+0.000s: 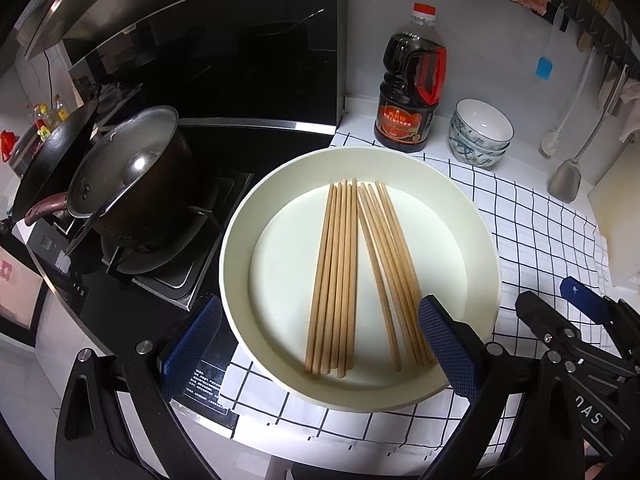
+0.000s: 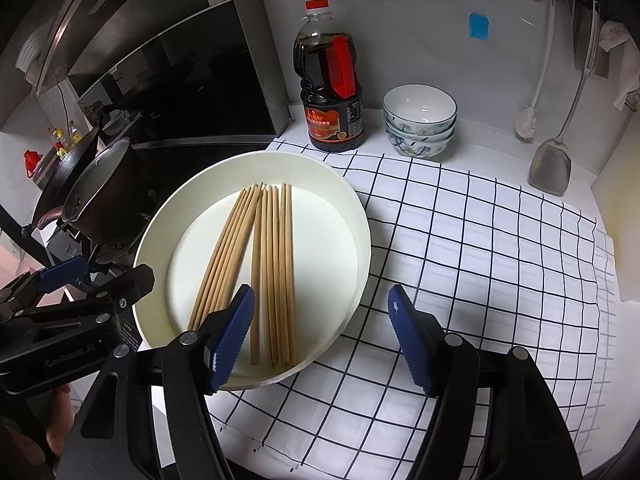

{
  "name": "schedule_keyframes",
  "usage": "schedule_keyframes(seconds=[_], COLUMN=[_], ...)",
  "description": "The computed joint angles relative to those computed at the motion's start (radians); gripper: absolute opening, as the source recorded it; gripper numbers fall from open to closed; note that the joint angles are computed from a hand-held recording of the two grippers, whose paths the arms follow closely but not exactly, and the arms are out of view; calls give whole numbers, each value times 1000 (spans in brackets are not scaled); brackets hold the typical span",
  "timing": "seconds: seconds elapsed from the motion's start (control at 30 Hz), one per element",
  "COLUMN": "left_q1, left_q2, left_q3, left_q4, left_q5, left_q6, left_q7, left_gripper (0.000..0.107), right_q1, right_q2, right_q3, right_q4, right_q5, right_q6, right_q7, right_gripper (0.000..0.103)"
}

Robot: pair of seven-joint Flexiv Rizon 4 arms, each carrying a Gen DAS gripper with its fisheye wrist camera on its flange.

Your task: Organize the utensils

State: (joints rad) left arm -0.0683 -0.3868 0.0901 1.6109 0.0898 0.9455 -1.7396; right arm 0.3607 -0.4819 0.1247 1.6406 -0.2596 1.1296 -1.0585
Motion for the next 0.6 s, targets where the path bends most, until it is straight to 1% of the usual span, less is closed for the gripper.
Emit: schedule_keyframes(seconds=[0.6], left_q1=[-2], left_q2=[6], left_q3=[3], left_q4=[0], left_q5=[16], left_q6=[-28], left_q7=[-10], left_gripper=[97], right_q1=[13], right_q2=[20], right_q3=[-8], right_q4=[22], right_q5=[-26], right_q6=[-3], right_q7=[23], right_gripper=[67])
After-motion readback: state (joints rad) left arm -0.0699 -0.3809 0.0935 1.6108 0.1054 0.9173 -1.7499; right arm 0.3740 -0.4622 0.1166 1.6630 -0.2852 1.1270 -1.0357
